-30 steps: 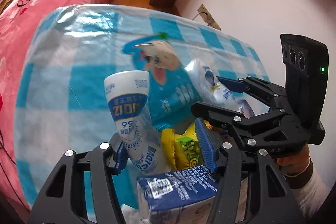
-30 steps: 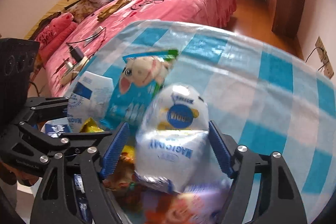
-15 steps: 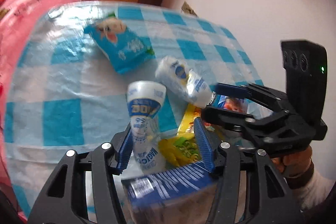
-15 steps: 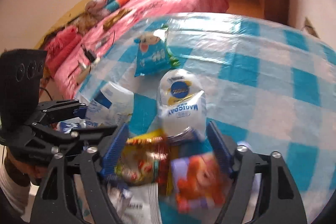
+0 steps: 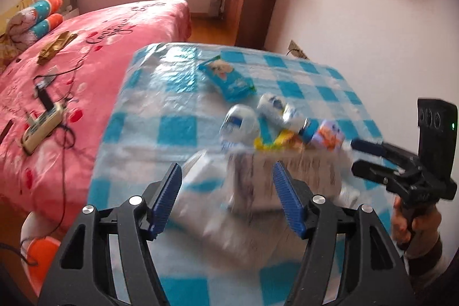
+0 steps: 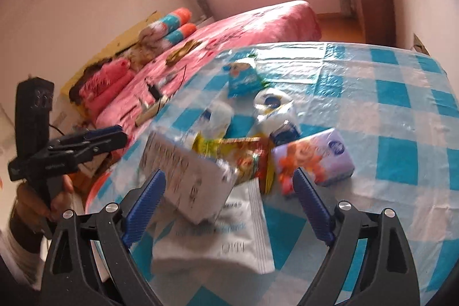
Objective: Collect trash
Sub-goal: 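Close the right tool on another white printed paper box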
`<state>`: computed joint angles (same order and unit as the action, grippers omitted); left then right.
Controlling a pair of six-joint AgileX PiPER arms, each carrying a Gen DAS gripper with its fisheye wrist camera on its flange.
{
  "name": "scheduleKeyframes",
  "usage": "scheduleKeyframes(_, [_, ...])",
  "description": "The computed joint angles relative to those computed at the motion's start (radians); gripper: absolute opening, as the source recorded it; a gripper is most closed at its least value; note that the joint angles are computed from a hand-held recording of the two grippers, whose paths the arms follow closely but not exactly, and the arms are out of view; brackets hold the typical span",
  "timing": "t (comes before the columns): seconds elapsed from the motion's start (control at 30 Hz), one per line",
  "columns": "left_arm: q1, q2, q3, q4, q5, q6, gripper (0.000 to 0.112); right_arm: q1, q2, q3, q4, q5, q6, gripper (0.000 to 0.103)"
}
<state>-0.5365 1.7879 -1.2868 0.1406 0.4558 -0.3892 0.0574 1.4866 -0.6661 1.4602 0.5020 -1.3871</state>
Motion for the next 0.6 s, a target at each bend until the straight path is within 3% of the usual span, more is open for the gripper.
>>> scheduleKeyframes(0.2, [0.014,-0.041,0.104,-0.11,0.021,-0.041,0.067,0.063,-0.005,-0.046,-0.143,-0.055,0.031,0.089])
scheduleKeyframes(0.33, [0.012,-0.03,0.114,-0.134,0.017,-0.095,0.067,0.102,0.014,-0.129,-0.257,-0.028,0.053,0.089])
scheduleKeyframes(0.43, [0.017,-0.04,0.142,-0.13,-0.013,-0.127,0.067,0.176,0.044,-0.158,-0.257,-0.075,-0.028,0.091])
scheduleKeyframes(0.6, [0.023,-0.072,0.184,-0.113,0.001,-0.148,0.067,0.288,0.161,-0.217,-0.405,-0.202,0.07,0.093])
